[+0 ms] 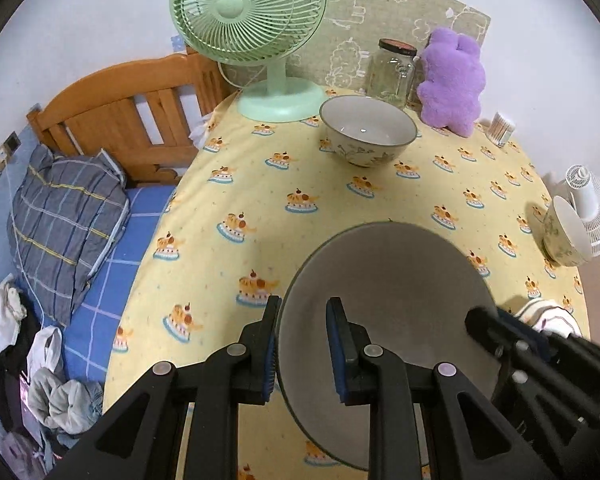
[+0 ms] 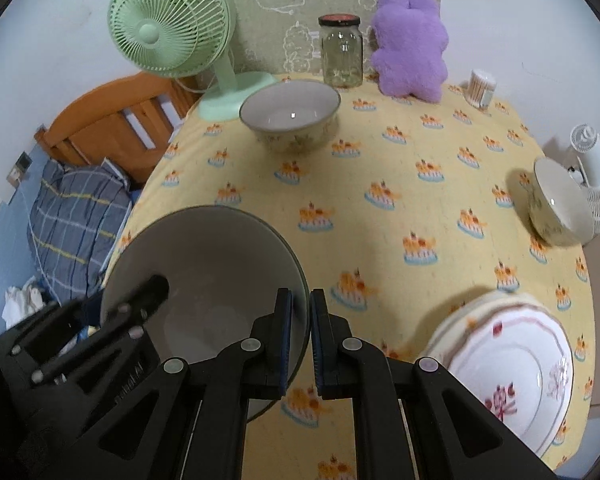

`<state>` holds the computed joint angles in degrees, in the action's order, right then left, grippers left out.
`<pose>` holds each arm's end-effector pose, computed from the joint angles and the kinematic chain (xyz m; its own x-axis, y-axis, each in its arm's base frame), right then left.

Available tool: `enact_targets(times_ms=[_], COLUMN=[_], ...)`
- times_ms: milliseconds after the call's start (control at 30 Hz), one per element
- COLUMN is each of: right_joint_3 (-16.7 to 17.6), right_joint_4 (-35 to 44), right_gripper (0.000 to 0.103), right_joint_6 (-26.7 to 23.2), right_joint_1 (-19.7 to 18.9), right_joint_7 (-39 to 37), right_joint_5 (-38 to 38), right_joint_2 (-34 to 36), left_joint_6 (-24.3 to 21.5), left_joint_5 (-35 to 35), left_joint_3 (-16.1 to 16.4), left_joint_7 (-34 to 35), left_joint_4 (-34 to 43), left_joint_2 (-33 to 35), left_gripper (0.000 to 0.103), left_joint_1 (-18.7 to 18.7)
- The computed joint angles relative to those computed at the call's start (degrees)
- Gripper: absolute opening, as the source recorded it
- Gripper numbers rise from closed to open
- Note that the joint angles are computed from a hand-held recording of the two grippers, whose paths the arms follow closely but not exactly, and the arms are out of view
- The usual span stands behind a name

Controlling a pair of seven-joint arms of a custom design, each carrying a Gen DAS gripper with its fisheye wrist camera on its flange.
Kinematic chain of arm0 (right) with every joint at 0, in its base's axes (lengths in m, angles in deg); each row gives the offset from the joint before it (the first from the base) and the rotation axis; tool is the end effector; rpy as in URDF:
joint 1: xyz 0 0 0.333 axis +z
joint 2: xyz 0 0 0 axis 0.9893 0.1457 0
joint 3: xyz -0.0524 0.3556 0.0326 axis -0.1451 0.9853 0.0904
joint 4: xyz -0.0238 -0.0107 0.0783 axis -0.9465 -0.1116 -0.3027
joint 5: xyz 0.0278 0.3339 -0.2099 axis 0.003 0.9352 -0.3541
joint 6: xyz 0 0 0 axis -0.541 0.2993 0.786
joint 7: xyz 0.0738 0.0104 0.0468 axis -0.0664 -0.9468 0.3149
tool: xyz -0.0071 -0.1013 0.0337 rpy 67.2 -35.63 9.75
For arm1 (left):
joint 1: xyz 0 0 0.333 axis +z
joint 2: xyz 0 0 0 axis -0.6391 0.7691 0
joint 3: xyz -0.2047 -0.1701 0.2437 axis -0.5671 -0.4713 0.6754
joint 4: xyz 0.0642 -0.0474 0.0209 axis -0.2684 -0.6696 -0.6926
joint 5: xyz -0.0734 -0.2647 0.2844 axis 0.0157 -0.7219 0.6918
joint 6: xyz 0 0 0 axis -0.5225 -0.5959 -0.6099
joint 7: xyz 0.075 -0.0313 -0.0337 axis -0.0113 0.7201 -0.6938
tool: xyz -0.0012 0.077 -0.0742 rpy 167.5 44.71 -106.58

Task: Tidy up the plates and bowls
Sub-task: 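Lift the cream bowl with both grippers and carry it across the table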

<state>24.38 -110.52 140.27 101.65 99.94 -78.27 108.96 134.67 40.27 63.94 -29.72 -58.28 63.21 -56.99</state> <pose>0.6729 0.3186 0.5413 0.2516 -0.9598 -0.1243 -0.8698 -0.1679 -0.4639 0.6410 -0.2600 0.5367 0.2181 -0.9752 0.0385 -0.8378 -0.2073 -0.5051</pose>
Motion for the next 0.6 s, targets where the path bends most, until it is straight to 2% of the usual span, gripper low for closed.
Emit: enact_targets(times_ms=[300, 600], right_joint_3=[0.21, 0.22], right_joint_4=[-9.84, -12.79], right_gripper=[0.012, 0.012], right_joint_6=[2.64, 2.52], right_joint_1=[-1.36, -2.02], right_joint_7=[-0.2, -1.54], right_joint_5=[1.79, 2.65], right_joint_2=[-5.74, -7.09], left_joint_6=[-0.82, -2.49], left_joint_5=[-1.17, -2.82], left_joint_3=[-1.52, -2.49], left_joint_7=[-0.41, 0.54], left_joint_4=[-3.72, -5.55], left_joint_2=[-1.7, -2.24], left_gripper=[0.02, 0.02], left_joint_1=[-1.0, -1.41])
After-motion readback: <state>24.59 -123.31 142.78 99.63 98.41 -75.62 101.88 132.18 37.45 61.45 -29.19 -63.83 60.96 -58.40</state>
